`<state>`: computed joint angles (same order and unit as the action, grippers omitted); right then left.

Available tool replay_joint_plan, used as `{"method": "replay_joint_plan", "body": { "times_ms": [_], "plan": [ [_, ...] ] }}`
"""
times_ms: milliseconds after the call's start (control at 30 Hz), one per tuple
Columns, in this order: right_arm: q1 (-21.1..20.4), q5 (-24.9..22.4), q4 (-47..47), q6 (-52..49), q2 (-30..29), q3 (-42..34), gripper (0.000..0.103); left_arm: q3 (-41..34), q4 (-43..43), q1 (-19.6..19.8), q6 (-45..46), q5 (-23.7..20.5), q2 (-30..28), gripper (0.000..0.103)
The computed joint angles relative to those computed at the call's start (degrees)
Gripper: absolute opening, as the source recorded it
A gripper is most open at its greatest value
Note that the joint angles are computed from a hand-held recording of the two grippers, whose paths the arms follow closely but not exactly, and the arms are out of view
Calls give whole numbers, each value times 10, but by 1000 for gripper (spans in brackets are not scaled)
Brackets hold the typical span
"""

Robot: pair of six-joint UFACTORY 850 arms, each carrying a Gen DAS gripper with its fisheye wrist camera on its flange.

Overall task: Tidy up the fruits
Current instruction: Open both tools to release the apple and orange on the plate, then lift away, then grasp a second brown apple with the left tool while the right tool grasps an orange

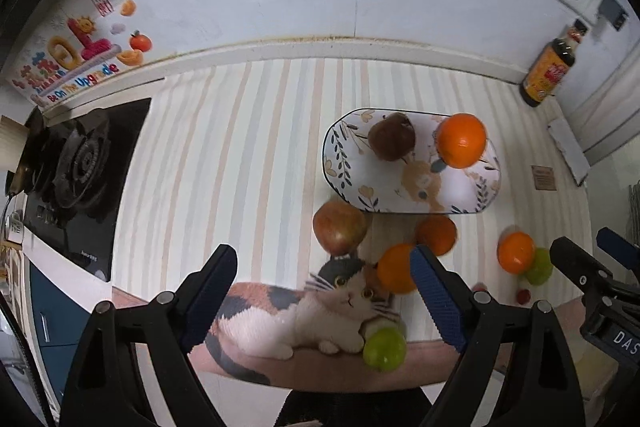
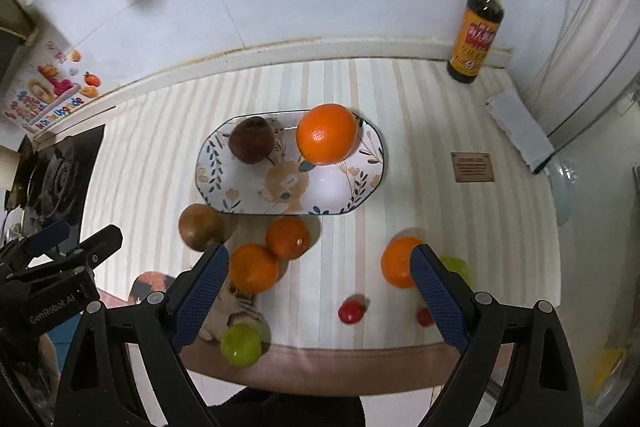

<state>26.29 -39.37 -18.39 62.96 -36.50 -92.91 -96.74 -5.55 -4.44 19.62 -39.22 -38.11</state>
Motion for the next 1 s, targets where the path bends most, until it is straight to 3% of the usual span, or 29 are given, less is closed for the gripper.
{"method": "replay_joint_plan", "body": {
  "times_ms": [300,567,600,667,867,1000],
  "plan": [
    [44,12,-64,106,73,77,94,100,-43,12,65,38,88,88],
    [59,28,-98,161,96,106,94,136,-36,17,36,98,109,88],
    [57,35,-92,156,95,108,94,131,-24,16,20,99,104,94],
    [48,55,-55,123,84,107,94,117,-6,16,-1,95,87,103],
    [9,116,179,-98,11,79,94,65,63,15,-69,77,23,103],
    [-11,124,367,-266,-67,30,94,1,93,15,-101,32,-38,103]
  ]
}}
